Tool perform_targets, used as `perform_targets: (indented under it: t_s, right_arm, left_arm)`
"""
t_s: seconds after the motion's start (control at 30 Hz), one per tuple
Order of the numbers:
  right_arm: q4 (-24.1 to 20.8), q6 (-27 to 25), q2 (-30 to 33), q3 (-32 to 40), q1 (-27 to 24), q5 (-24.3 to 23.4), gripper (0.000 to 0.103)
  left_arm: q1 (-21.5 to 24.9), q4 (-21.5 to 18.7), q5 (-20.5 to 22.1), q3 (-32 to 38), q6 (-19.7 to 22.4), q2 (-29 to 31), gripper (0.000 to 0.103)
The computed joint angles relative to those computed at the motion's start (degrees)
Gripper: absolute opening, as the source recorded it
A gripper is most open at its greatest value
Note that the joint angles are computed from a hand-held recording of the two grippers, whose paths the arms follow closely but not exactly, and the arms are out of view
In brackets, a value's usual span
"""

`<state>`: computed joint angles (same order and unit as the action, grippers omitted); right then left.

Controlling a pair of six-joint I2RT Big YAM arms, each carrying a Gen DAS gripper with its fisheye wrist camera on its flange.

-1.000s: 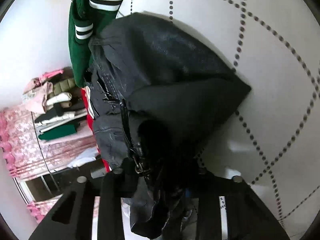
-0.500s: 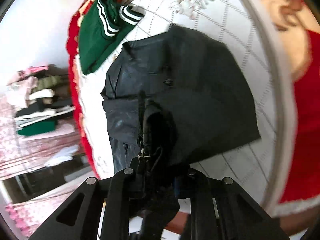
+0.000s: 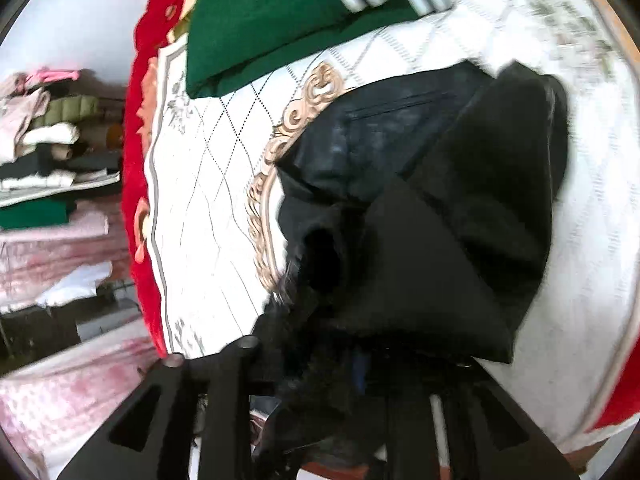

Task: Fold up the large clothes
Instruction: 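Grasp the other jacket sleeve with the left tool and fold it across the body, then grasp the jacket hem with both tools, lifting it off the blanket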

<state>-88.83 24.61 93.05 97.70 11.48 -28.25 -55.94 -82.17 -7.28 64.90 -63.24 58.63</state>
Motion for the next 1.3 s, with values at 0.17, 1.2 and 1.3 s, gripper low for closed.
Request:
perform_targets:
  t_s: [0.17, 1.2, 1.3]
  right_arm:
    - [4.8, 1.3, 8.0, 2.5, 3.4, -6.9, 0.049]
    - [6.0, -14.8, 2.4, -1.1, -12.0, 2.4, 0.07]
    - [6.0, -13.4, 3.1, -4.1, -18.1, 1.8, 0.07]
  left_arm:
    - [10.5, 6.4, 9.2, -7.0, 4.9, -6.4, 0.022]
    - [10.3, 6.4, -3.0, -3.0, -8.0, 6.1, 0.103]
    - [13.8, 6.8, -1.9, -6.0, -8.4, 8.0, 0.103]
